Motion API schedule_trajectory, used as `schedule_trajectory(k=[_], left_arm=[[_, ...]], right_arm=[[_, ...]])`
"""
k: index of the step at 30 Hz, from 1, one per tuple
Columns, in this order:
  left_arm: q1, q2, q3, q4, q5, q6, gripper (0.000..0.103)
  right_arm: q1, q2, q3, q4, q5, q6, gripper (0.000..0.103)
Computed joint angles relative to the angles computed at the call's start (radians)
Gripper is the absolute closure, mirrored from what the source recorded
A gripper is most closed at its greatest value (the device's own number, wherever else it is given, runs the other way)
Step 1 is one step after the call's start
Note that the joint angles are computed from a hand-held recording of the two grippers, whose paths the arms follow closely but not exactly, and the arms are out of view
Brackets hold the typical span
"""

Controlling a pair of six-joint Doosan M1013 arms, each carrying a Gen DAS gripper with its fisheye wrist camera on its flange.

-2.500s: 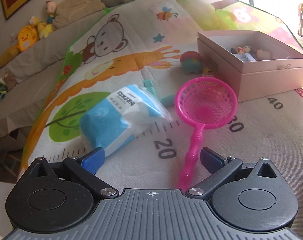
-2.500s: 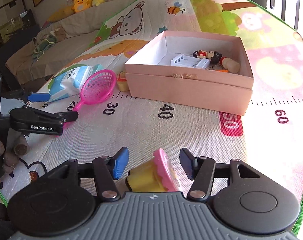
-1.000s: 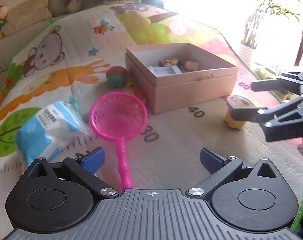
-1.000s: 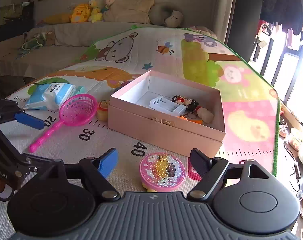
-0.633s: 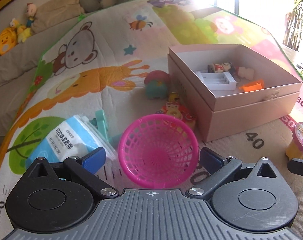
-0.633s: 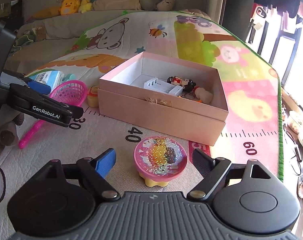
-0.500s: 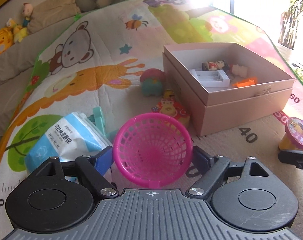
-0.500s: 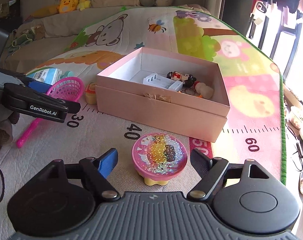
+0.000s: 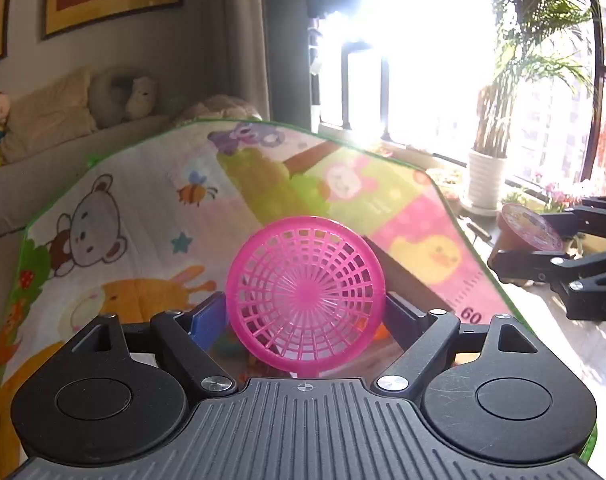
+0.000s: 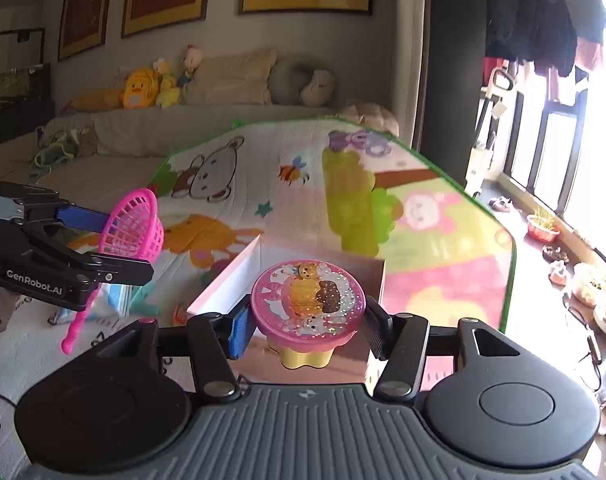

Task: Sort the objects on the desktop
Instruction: 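Drop the pink net into the box with left while right drops the glitter container in, then reach the right gripper toward the yellow red-faced toy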

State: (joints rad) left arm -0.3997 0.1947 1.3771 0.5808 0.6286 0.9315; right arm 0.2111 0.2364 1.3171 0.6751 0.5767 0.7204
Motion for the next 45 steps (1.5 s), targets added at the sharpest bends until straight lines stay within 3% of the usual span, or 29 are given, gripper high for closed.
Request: schedule_trajectory(k=[2,5,6,8,10,13,25,27,34,35,37,39,42,45], left_arm=[[0.010,0.052,-0.075,-0.001,0.009,-0.010,0.015],[0.025,0.132,-0.175,-0.034,0.014,0.005,0.015],[0.036,0.162,-0.210,-0.069,0.012,0.032,0.015],[0.060,0.203,-0.258,-0.199,0.017,0.136,0.004],[0.083,0.212,-0.261,-0.302,0.030,0.185,0.004],[0.104,0.164,-0.169,-0.332,-0.020,0.176,0.002],[0.030,-0.032,0.176,0.057,-0.001,-0.097,0.001],[0.024,-0.051,0.212,0.091,0.024,-0.154,0.000],[0.043,-0.089,0.298,0.094,0.085,-0.288,0.000],[0.046,-0.094,0.308,0.099,0.086,-0.312,0.000],[0.049,-0.106,0.327,0.114,0.077,-0.354,0.000],[0.046,-0.119,0.349,0.146,0.060,-0.399,0.000],[0.037,-0.133,0.375,0.179,0.037,-0.432,0.000],[0.025,-0.147,0.399,0.211,0.023,-0.456,0.000]], right_arm=[[0.000,-0.001,-0.005,0.009,-0.051,-0.012,0.048],[-0.002,0.015,-0.029,-0.013,-0.063,0.020,0.048],[0.000,0.022,-0.036,-0.034,-0.065,0.043,0.048],[0.004,0.042,-0.057,-0.103,-0.059,0.114,0.048],[0.006,0.057,-0.074,-0.170,-0.044,0.185,0.048],[0.003,0.072,-0.084,-0.212,-0.028,0.226,0.048],[0.049,0.212,-0.254,-0.202,0.204,0.286,0.048],[0.061,0.228,-0.280,-0.223,0.231,0.319,0.038],[0.108,0.216,-0.271,-0.291,0.202,0.338,0.036],[0.124,0.213,-0.264,-0.322,0.191,0.326,0.037],[0.158,0.216,-0.266,-0.380,0.198,0.305,0.049],[0.185,0.245,-0.315,-0.411,0.272,0.305,0.071],[0.218,0.329,-0.452,-0.454,0.403,0.366,0.076],[0.244,0.474,-0.694,-0.525,0.571,0.489,0.076]])
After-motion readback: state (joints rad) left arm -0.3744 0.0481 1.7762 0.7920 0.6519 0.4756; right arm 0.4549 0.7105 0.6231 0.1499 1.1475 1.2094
